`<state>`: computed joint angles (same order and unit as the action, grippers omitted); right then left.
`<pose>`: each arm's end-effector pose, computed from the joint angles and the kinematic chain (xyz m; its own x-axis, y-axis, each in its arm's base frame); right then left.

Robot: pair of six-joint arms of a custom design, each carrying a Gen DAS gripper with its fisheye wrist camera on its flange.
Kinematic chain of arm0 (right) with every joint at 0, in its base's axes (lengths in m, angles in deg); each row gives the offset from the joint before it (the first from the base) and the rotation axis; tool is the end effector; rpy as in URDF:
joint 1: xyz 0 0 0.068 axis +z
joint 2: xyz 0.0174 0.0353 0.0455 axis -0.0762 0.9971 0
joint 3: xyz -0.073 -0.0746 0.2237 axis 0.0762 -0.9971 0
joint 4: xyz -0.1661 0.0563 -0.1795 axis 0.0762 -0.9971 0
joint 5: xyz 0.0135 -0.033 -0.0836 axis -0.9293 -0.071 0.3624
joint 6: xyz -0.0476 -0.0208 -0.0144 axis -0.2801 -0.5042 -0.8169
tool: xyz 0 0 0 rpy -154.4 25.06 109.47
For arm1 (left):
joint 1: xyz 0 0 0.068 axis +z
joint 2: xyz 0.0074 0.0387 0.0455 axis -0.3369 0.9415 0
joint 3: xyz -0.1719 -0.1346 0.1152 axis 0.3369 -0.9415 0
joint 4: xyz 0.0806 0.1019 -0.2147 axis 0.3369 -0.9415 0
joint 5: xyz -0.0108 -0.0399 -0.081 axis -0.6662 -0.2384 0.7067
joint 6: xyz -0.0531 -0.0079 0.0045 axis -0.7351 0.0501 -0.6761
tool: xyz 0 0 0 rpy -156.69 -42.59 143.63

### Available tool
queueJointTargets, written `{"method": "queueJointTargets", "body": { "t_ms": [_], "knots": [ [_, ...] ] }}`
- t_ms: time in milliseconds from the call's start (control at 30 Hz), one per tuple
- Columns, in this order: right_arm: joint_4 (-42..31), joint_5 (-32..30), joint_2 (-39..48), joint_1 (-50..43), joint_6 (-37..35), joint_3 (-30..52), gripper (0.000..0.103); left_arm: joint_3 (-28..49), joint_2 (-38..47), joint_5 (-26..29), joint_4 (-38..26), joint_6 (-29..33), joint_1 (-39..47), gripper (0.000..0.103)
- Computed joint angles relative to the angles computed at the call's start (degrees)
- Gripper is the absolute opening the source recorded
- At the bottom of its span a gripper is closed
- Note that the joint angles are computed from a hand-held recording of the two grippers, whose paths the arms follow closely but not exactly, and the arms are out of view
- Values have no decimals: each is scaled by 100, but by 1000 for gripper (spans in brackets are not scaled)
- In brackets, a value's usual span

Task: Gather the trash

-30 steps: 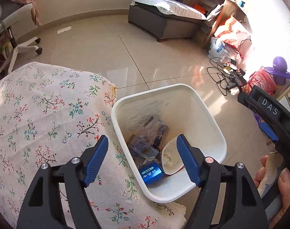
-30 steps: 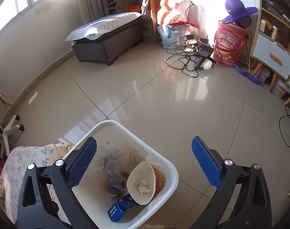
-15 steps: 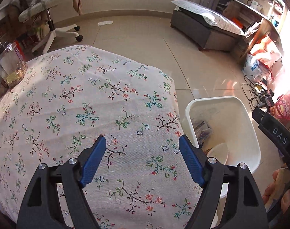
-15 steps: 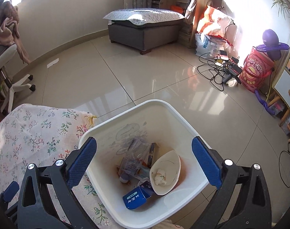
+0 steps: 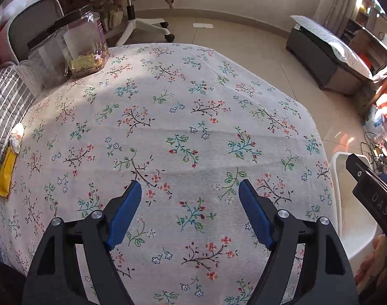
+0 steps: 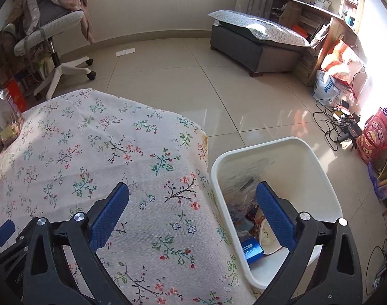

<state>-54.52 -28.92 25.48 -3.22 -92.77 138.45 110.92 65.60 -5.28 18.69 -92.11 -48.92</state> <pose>0.3398 0.0068 0.1835 -0.7887 -0.1304 -0.6008 -0.1127 0.9913 -0.0672 0.2723 -0.1369 0.1762 -0.7750 -0.4053 -0.4849 -0.4441 0.8952 -0.0385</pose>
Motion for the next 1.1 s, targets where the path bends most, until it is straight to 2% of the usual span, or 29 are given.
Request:
{"method": "queueJointTargets", "body": {
  "t_ms": [200, 333, 433, 600, 700, 867, 1000, 1100],
  "knots": [
    [-64, -76, -280, 942, -6, -258, 96, -1100, -1054, -4, -82, 64, 641, 77],
    [-126, -153, -411, 1542, -131, -400, 96, -1793, -1803, -28, -213, 365, 1278, 77],
    [-116, -145, -499, 1874, -262, -534, 96, -2228, -2324, -20, -342, 810, 1970, 77],
    [-105, -22, -491, 2188, -294, -591, 96, -2704, -2995, 223, -390, 1994, 3757, 77],
    [-88, 58, -372, 2263, -260, -551, 96, -2726, -3023, 439, -285, 2830, 4853, 77],
    [-24, 252, -189, 2444, -168, -510, 96, -2718, -2779, 473, 116, 4100, 6273, 77],
    [38, 266, -157, 2556, -185, -517, 96, -2614, -2228, 800, 459, 4676, 7235, 77],
    [111, 259, -104, 2629, -242, -525, 96, -2458, -1670, 1157, 597, 4861, 7770, 77]
  ]
}}
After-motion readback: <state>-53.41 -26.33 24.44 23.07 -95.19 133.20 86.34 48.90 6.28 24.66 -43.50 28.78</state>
